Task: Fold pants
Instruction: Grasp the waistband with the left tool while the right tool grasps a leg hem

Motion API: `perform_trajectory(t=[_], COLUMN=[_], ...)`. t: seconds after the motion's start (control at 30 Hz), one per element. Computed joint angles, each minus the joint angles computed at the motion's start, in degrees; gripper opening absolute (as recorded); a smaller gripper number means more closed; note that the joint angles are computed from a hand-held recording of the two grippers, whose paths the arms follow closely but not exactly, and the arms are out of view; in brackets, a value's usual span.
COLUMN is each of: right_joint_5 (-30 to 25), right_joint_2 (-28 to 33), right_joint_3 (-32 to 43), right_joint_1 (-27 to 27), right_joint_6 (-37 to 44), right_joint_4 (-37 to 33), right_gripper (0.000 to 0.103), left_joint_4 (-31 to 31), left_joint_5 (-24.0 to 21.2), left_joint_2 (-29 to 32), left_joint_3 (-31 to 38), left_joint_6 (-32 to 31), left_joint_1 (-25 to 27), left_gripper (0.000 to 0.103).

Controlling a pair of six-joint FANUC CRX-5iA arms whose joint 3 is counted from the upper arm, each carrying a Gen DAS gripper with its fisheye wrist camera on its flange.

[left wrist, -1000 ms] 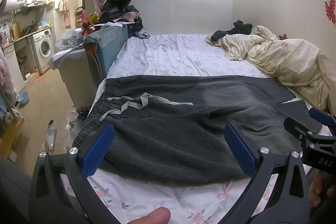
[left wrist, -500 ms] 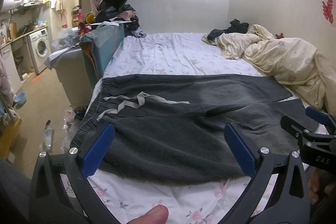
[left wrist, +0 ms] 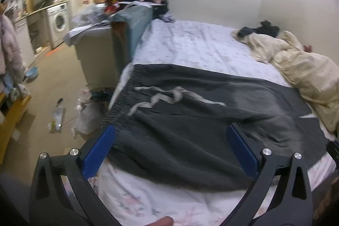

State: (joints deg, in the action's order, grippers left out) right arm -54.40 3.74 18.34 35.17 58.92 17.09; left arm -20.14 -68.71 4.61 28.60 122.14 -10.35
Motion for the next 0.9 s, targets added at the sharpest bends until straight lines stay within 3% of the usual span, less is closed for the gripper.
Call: perform_trajectory(t=[0.23,0.37,0.5,0.6,0.7,0.87,0.9], right_joint_5=[-3.23,-3.73,-4.07,-6.59,-7.96,-10.29,-10.53], right_joint_2=[1.68,1.84,2.89,4.87,6.13,7.37,7.43], right_joint_3=[4.92,6.49,8.6,11.92,13.65,15.16,15.16], right_joint_1=[-3.26,-5.16,-6.83,-8.83,-10.12,-11.3,-11.36], right_joint_6=[3.29,4.85,5.97,5.38,4.31,3.56,3.26], right_joint_4=[-8.46,-13.55,-16.89,-21.43,-23.97,-25.57,-25.55], right_gripper=[0.103,0.103,0.103,0.103,0.103,0.103,0.103], left_joint_4=[2.98,3.77,5.18,9.54,13.99,13.37,12.83], left_joint_5=[-0.12,-1.74,-3.7,-3.08,-1.18,-0.21,-0.2], left_joint_2=[0.18,-1.22,-1.41,-0.48,0.85,4.55,4.78], left_joint_3=[-1.27,-4.56,-7.88,-10.96,-13.57,-12.95,-12.75], left_joint_6=[0.95,8.22,10.32,11.18,11.92,14.6,14.94], left_joint_1=[6.93,10.57,12.59,15.03,16.84,16.5,16.41], left_gripper=[0.103,0.102,0.102,0.102,0.091,0.088,0.078])
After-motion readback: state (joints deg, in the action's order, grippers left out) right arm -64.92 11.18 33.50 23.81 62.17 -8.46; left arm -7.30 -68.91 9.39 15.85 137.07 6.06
